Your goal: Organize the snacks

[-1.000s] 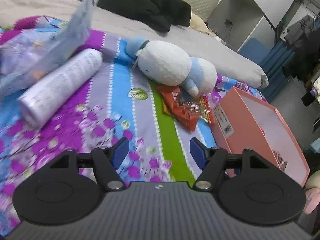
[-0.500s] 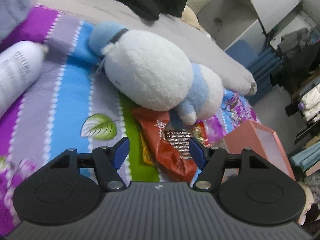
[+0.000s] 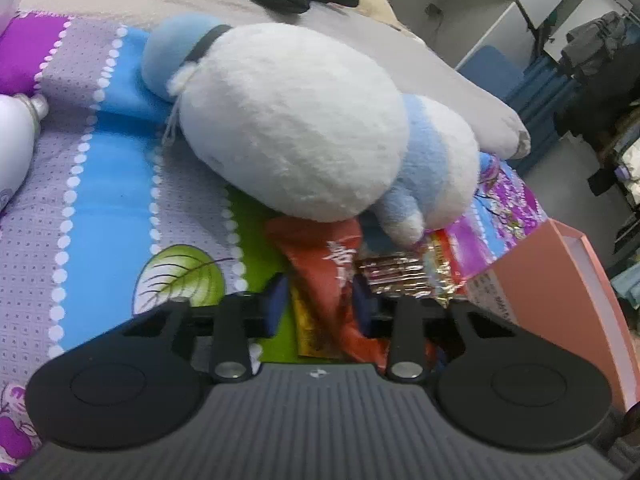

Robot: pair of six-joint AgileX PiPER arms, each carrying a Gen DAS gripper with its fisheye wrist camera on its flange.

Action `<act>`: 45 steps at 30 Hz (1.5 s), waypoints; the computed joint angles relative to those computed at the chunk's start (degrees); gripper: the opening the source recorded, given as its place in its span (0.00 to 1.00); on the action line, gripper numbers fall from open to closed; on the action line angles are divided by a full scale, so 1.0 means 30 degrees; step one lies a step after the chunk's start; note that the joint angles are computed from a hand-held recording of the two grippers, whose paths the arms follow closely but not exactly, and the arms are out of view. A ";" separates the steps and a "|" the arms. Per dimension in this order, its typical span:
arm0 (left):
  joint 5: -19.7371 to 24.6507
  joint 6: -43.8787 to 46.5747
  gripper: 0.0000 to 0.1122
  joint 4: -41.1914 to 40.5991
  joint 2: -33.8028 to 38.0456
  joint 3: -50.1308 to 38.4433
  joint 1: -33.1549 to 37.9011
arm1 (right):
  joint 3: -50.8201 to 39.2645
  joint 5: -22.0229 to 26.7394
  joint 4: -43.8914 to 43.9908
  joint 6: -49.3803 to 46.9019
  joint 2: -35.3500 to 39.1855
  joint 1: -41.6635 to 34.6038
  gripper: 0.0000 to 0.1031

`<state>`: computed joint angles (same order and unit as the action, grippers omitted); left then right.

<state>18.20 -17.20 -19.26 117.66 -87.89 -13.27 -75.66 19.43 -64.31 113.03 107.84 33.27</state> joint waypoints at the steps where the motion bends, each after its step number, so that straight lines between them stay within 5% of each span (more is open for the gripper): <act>1: -0.0145 0.0446 0.24 -0.0558 -0.0105 0.0240 0.0058 | 0.0023 0.0174 -0.0251 -0.0015 -0.0044 0.0067 0.19; 5: -0.0022 0.0287 0.20 -0.0353 -0.0054 0.0082 -0.0066 | 0.0628 -0.0469 -0.0205 -0.0462 -0.0608 -0.0114 0.09; 13: 0.0206 -0.2352 0.15 0.2190 -0.2149 0.1971 -0.1030 | 0.2790 -0.0547 0.1729 -0.2919 -0.3021 0.0185 0.06; 23: 0.0639 -1.0783 0.15 0.9402 -0.6577 0.6410 -0.3389 | 0.6177 -0.0599 0.3558 -0.5642 -0.6645 0.1076 0.06; 34: 0.3467 -2.1199 0.14 1.6709 -1.1382 1.0649 -0.7197 | 0.8321 0.0187 0.9448 -1.3420 -1.0156 0.0996 0.06; 38: 0.5280 -2.3272 0.14 1.7376 -1.2587 1.1295 -0.8595 | 0.9246 0.0716 0.9949 -1.4800 -1.1809 0.1348 0.06; 45: 0.8519 -2.5701 0.14 1.7886 -1.3956 1.1396 -1.1538 | 1.0051 0.2322 1.6283 -2.1699 -1.4637 0.0723 0.06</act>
<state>43.75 -94.30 34.40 75.80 -53.71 -47.88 -45.51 26.40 -15.46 47.93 63.93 35.44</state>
